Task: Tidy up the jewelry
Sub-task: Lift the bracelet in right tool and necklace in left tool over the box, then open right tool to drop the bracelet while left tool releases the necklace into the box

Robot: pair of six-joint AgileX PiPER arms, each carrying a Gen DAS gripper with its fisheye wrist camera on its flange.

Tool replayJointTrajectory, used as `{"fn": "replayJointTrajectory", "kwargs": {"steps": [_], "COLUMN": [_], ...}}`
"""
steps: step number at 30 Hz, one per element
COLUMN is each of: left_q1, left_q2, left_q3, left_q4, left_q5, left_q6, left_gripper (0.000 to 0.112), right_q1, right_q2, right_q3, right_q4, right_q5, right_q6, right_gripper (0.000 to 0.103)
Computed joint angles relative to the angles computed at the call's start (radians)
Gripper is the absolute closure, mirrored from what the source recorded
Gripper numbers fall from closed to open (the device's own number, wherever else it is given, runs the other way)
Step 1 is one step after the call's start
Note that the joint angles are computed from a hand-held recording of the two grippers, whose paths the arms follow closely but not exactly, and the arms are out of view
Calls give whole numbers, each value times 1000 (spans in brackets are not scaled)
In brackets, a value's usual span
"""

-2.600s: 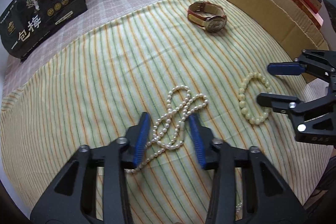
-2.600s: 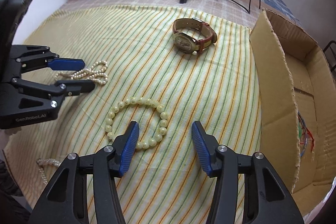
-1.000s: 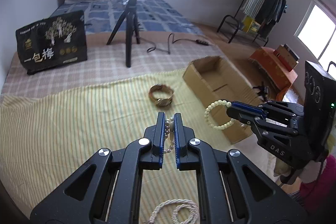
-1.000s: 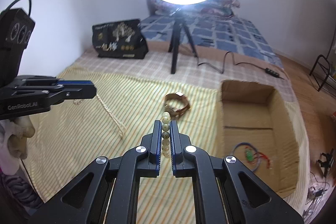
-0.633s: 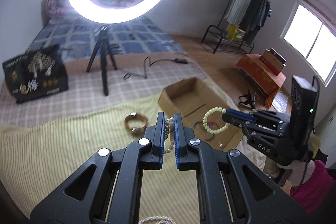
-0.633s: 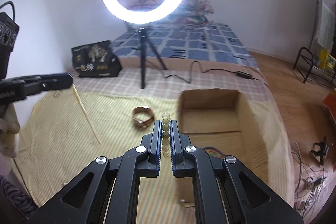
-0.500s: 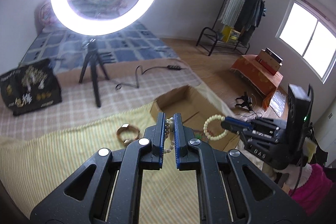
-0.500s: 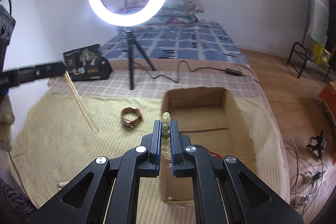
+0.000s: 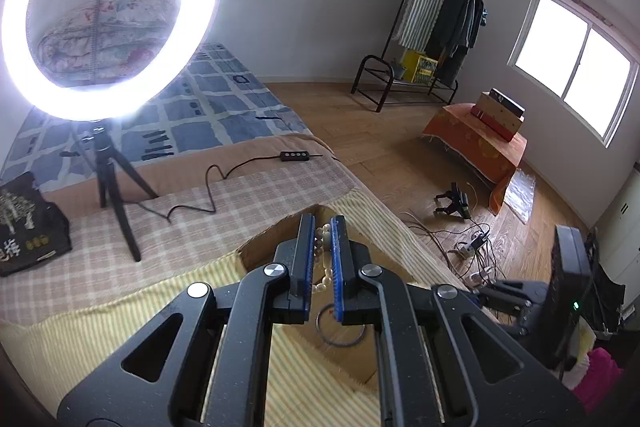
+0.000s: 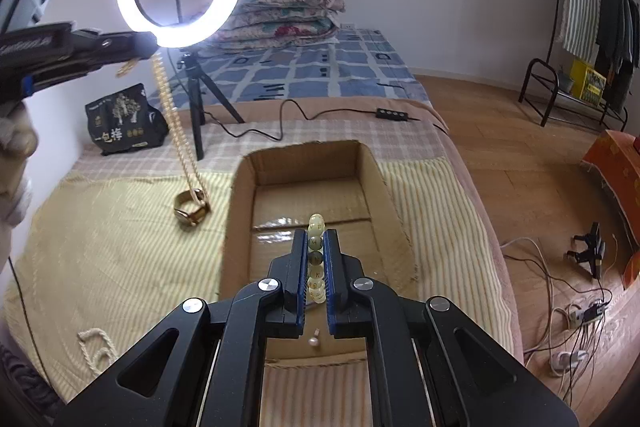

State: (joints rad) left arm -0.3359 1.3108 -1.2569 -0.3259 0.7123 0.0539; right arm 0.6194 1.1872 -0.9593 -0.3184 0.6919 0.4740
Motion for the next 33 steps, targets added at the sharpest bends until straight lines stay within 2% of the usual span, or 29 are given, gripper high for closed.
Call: {"fn": "replayJointTrajectory", "kwargs": {"steps": [8,15,33], "left_q1": [-85,-127,-172], "left_q2": [160,304,433], "left_q3": [-81,-166,-171], "left_q4": [81,133,187], "left_q5": [-63,-86,-108], "left_q6": [-99,-168,-247], "left_gripper": [107,106,106], "right_q1": [-85,-115,-166], "right_q2": [-9,-2,64], "right_q3": [40,63,117], "right_q4": [86,132,200], "right_q5": [-27,-40,-74], "right_q6": [-116,-182,-267], "right_gripper": [97,97,97]}}
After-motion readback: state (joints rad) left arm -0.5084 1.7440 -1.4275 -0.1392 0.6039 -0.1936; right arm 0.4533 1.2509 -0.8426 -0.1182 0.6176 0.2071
